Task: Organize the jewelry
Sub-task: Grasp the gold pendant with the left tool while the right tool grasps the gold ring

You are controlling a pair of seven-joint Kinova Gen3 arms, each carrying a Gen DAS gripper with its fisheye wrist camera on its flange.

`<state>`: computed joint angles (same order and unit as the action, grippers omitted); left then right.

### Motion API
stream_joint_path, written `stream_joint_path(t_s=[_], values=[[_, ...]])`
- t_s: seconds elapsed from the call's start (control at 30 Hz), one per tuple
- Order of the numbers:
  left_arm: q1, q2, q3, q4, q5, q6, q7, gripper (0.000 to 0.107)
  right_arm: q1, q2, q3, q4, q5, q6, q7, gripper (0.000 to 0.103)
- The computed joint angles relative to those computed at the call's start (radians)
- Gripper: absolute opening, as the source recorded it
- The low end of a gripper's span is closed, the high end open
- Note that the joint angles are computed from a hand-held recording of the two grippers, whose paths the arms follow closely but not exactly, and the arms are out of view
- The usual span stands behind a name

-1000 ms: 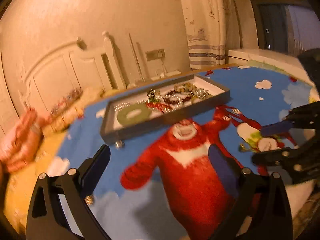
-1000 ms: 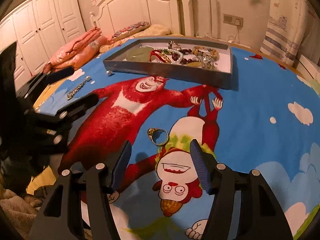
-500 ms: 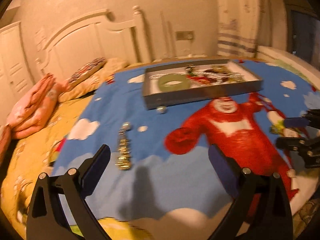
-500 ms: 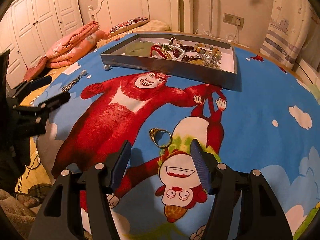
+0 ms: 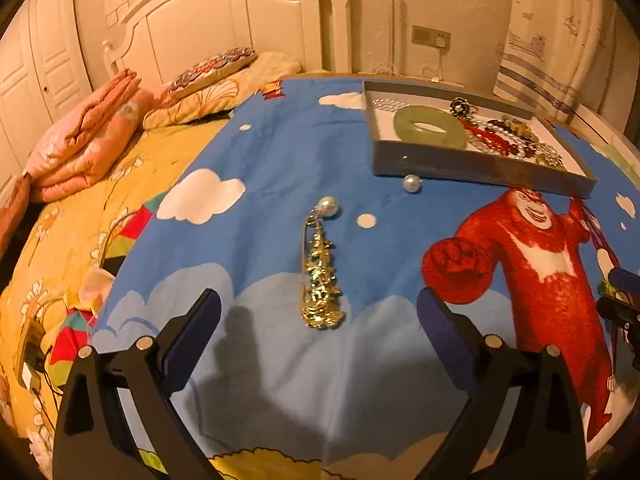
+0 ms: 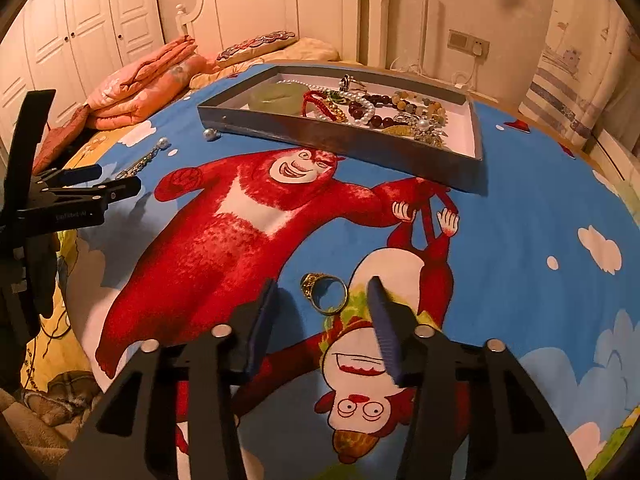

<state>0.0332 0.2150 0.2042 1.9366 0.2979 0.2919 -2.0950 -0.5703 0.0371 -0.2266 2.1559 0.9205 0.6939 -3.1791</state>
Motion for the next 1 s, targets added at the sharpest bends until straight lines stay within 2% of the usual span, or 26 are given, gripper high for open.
stream_joint_path(t_s=[0.3,0.33,0.37,0.4,0.53,0.63,0.83,0.9,1.0], values=[[0.02,0.016,-0.02,-0.013,-0.032,0.016,0.042,0.098,-0.002,0.012,0.005,-0.014,-0.005,0.018,0.038,0.044],[0.019,0.016,-0.019,-0.013,-0.032,0.016,0.042,0.098,-0.003,0.012,0.005,-0.013,0.0,0.016,0.039,0.04],[0.02,0.017,-0.018,-0.011,-0.033,0.015,0.045,0.098,-0.007,0.011,0.003,-0.011,0.01,0.014,0.044,0.028],[0.02,0.017,-0.018,-0.009,-0.033,0.013,0.047,0.098,-0.016,0.021,-0.003,-0.017,0.022,0.029,0.037,0.024],[0.012,0.019,-0.011,-0.011,-0.03,0.015,0.048,0.098,-0.034,0.017,-0.003,-0.004,0.066,0.032,-0.004,0.023],[-0.049,0.02,0.033,-0.009,0.037,0.024,-0.007,0.098,-0.036,-0.004,-0.008,0.017,0.11,0.026,-0.064,0.023],[-0.083,0.036,0.034,-0.038,0.116,0.058,-0.043,0.097,-0.02,-0.017,-0.018,0.035,0.143,0.014,-0.114,0.024],[-0.061,0.037,0.015,-0.04,0.106,0.053,-0.03,0.096,-0.017,-0.022,-0.021,0.041,0.154,0.009,-0.13,0.024],[-0.023,0.032,-0.007,-0.029,0.065,0.022,-0.007,0.082,-0.01,-0.033,-0.023,0.056,0.174,-0.007,-0.162,0.024]])
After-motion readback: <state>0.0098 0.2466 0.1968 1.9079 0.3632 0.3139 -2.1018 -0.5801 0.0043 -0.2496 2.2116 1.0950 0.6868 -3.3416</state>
